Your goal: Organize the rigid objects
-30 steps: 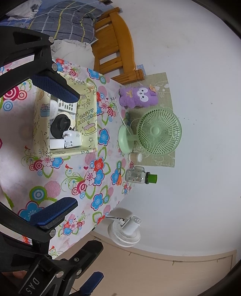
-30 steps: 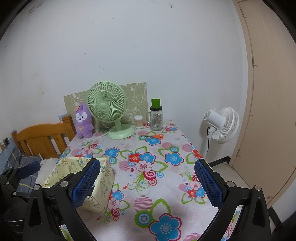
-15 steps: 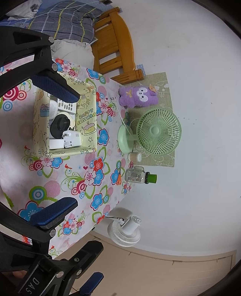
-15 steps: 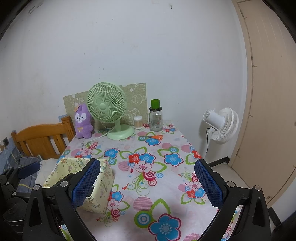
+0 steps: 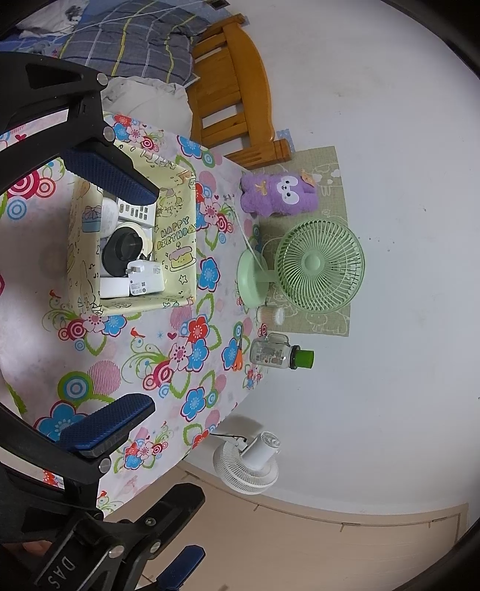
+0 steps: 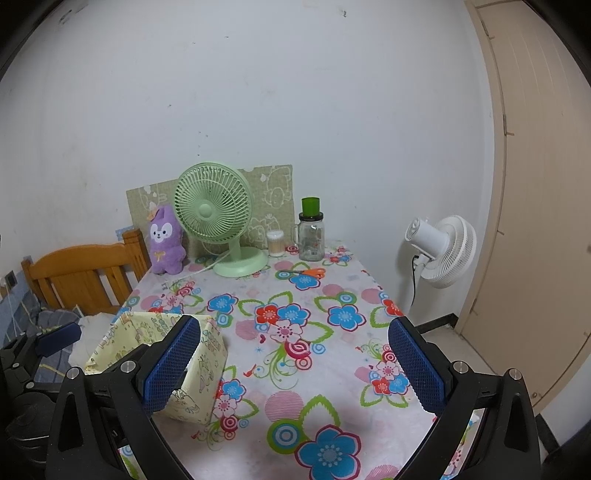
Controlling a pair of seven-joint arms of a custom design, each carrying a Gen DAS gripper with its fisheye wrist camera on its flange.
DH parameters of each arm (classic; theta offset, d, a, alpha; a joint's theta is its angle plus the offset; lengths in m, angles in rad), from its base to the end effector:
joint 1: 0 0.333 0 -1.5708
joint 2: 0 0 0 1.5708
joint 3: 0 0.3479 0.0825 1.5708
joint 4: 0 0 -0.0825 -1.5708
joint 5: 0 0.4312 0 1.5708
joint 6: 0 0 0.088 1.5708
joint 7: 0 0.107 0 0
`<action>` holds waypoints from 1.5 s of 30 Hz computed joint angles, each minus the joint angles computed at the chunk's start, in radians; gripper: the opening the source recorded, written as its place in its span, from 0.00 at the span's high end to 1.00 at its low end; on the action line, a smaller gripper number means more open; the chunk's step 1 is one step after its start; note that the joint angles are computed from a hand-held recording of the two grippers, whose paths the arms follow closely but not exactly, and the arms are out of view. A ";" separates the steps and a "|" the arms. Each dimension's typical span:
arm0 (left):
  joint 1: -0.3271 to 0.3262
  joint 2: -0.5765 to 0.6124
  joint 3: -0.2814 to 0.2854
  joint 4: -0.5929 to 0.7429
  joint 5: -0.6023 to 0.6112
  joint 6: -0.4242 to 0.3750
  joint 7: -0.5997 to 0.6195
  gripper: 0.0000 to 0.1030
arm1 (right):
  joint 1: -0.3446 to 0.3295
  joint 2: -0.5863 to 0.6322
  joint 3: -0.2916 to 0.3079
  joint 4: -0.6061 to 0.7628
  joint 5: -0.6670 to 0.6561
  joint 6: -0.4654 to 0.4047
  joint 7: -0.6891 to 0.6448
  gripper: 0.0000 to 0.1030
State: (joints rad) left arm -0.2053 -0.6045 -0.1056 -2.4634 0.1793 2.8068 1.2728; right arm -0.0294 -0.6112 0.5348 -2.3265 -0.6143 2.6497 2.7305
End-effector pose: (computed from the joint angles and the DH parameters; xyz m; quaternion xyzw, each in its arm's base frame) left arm 0.4193 -0.1537 0.6288 -0.5740 0.6771 -0.3552 0.2930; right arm 0.3815 0.2913 0.6371 -0.5506 0.6531 -0.3646 0.3706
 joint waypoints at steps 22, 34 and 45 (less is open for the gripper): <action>-0.002 0.019 0.003 0.012 -0.013 -0.006 0.017 0.00 | 0.014 0.014 -0.016 -0.002 -0.002 -0.001 0.000 0.00; -0.002 0.016 0.002 0.010 -0.012 -0.006 0.016 0.00 | 0.017 0.014 -0.020 -0.001 -0.002 -0.001 -0.001 0.00; -0.001 0.015 0.000 0.010 -0.009 -0.006 0.013 0.00 | 0.014 0.011 -0.018 -0.002 -0.001 0.000 0.002 0.00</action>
